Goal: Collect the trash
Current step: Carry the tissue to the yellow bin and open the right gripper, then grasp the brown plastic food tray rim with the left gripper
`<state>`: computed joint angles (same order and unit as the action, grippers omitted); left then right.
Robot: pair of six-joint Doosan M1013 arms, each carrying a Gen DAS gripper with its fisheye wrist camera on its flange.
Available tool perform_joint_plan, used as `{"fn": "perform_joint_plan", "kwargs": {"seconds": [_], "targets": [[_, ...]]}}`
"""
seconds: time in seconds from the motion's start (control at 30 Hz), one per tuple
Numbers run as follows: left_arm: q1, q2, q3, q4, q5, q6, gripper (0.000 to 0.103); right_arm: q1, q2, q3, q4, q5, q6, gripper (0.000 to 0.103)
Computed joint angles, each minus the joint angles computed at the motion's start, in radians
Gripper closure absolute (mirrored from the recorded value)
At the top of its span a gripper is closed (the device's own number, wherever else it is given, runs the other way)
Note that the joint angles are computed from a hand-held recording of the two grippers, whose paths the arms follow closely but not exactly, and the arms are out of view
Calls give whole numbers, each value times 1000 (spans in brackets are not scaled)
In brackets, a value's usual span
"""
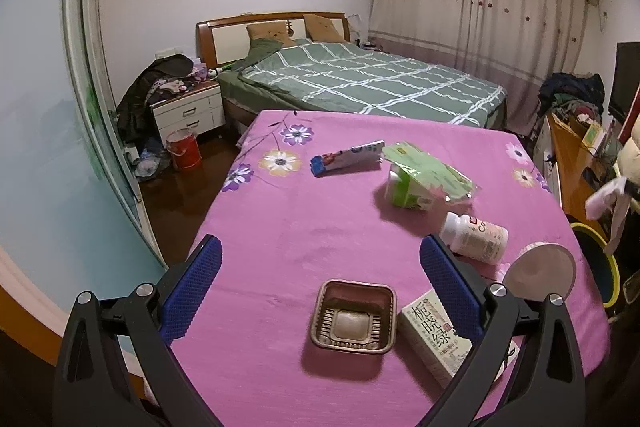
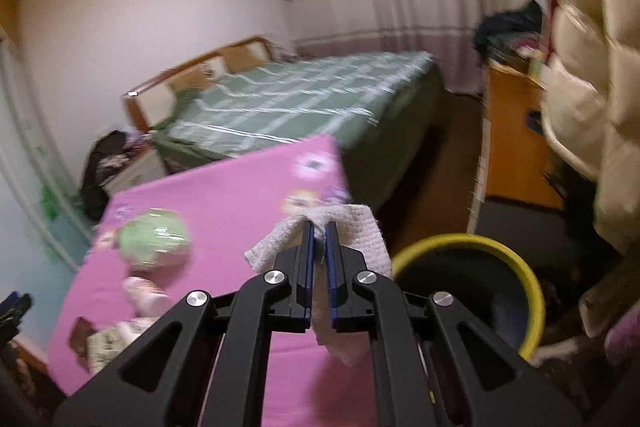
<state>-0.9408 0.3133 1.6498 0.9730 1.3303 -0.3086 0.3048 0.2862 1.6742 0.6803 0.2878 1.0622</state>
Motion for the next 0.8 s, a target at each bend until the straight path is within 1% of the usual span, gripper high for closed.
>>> {"fn": "perform_joint_plan", "kwargs": {"seconds": [0.07,0.13,0.17,0.23,0.27,0.33,0.37,0.4,0.5,0.57,0.63,0.7,0.77,0.8], "targets": [[2,7,-8,-3,-5,10,5,-13,11,6,-167,-20,179,96],[4,12,-13,-5,-11,18,5,-21,25,4,-259,-27,282,96],[5,16,-16,-6,-13,23,5,-31,37,-2,-328,-15,360,96],[8,20,-20,-10,-19,31,5,-41,53,-9,-375,3,413,96],[9,23,-23,-13,-22,36,5,-47,65,-18,-403,17,444,94],[12,25,-25,-16,-28,42,5,-53,83,-29,-483,43,520,80],[12,27,-27,-17,-30,45,5,-55,89,-32,-493,50,530,67],[14,29,-28,-18,-32,48,5,-52,90,-31,-505,49,549,58],[15,30,-28,-20,-36,50,5,-50,88,-18,-524,37,581,58],[17,30,-26,-22,-39,47,5,-52,81,-7,-485,23,552,58],[17,27,-22,-26,-44,44,5,-48,64,18,-425,-13,492,56],[20,28,-17,-38,-57,46,5,-39,55,32,-428,-40,491,52],[21,31,-13,-53,-68,51,5,-30,47,39,-418,-50,473,51],[22,32,-9,-63,-76,52,5,-26,44,43,-382,-52,435,51]]}}
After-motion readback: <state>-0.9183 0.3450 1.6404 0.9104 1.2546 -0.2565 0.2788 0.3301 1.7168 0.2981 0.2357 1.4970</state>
